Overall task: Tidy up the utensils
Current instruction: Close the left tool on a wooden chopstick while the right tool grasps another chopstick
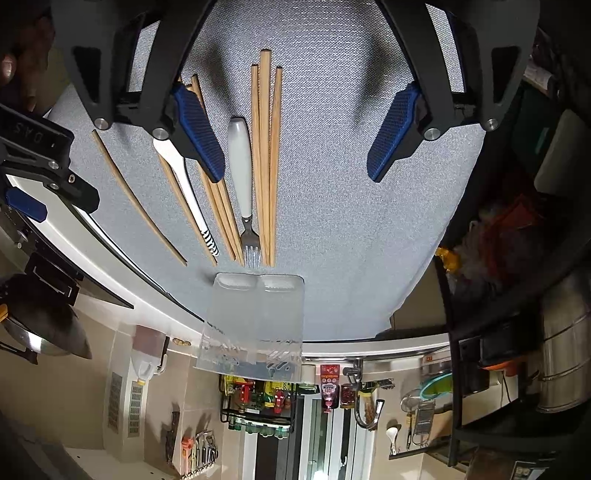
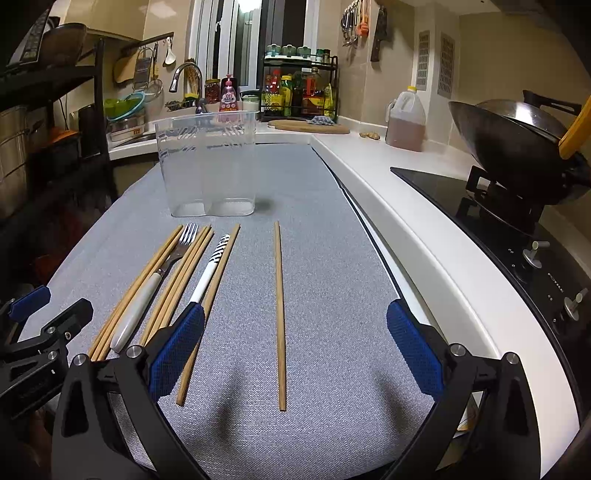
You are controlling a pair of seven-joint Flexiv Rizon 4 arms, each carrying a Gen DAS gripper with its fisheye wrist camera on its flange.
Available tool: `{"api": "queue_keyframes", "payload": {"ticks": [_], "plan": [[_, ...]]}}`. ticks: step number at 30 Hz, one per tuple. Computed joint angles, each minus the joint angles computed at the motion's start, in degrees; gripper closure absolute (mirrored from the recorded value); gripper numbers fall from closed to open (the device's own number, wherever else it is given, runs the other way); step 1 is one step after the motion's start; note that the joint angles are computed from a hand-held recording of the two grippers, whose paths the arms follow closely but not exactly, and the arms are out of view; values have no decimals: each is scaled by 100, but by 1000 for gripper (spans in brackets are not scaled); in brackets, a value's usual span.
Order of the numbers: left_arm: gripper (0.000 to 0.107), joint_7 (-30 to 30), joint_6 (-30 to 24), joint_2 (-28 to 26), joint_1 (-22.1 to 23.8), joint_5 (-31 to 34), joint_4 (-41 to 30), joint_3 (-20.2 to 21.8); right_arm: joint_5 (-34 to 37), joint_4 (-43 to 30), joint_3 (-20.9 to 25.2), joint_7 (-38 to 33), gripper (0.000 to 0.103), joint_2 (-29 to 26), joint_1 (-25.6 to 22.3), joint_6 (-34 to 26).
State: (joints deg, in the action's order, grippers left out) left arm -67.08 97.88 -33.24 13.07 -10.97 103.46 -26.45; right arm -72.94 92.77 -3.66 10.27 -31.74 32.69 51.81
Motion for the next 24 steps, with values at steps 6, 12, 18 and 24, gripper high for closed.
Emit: {"api": "queue_keyframes", "payload": {"ticks": [6,12,18,24], "plan": [[68,142,-735,-79,-263,-241,-212,359,393,-39,95,-268,29,-106,-120,232],[85,526,-627,-150,-176,-558,-121,139,1373,-79,165,-828,58,-307,-183,697],[91,749,-611,-143,-194,-646,-65,133,1883,-85,0,-1007,68,-359,-37,723],[100,784,-481,-124,-323,-590,-33,280,1898,-96,-105,-1124,98,-388,29,880]]}}
